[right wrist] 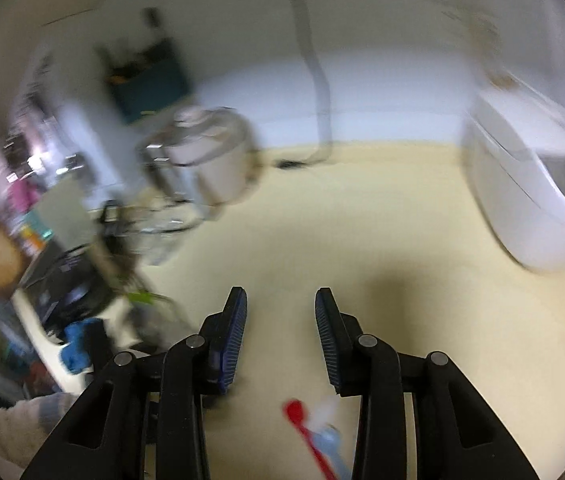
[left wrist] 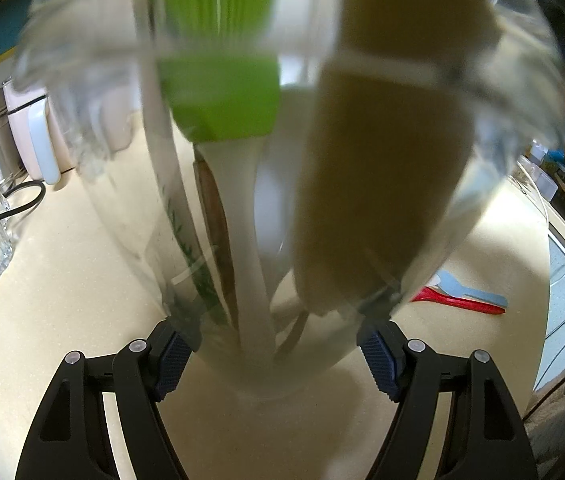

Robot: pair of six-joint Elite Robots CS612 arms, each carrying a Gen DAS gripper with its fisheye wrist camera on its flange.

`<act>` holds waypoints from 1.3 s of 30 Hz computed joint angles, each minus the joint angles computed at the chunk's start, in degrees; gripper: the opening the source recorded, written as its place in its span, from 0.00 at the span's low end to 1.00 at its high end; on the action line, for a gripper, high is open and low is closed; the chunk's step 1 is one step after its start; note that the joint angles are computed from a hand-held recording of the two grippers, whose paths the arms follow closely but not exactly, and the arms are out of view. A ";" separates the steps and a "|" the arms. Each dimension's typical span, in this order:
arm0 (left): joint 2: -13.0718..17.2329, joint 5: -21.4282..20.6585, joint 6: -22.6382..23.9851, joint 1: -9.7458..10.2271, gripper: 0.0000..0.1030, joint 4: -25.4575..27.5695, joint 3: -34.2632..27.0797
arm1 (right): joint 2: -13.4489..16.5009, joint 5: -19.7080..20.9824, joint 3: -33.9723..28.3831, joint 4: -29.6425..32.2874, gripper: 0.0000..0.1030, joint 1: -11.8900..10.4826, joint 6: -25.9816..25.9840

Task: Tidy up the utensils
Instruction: 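Move the right tool to the white plastic fork and grasp it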

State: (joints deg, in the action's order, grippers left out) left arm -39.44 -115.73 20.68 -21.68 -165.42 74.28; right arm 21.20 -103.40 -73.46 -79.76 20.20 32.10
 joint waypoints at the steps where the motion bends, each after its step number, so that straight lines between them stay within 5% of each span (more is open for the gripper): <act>1: 0.01 -0.02 0.00 0.01 0.76 0.01 -0.03 | 0.30 -0.41 -0.64 1.75 0.35 -0.19 1.09; 9: 0.00 0.00 0.00 0.00 0.76 -0.04 0.02 | 3.00 4.83 -3.19 13.89 0.35 -1.58 7.43; 16: -0.01 -0.01 -0.02 -0.02 0.76 -0.09 0.06 | 3.90 10.33 -0.77 15.18 0.35 -1.60 6.87; 29: -0.06 0.03 -0.06 -0.08 0.76 -0.22 0.18 | -0.58 6.01 10.66 16.22 0.35 -1.30 1.81; 34: -0.06 0.03 -0.07 -0.08 0.76 -0.24 0.20 | -0.84 1.91 11.16 17.03 0.19 -0.70 -2.52; 39: -0.07 0.06 -0.09 -0.10 0.76 -0.27 0.23 | 1.31 5.58 6.36 15.50 0.12 -1.74 -0.26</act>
State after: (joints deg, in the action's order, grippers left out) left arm -39.52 -115.67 20.58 -21.78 -165.69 74.51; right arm 22.51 -97.81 -67.10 -64.26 18.46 31.84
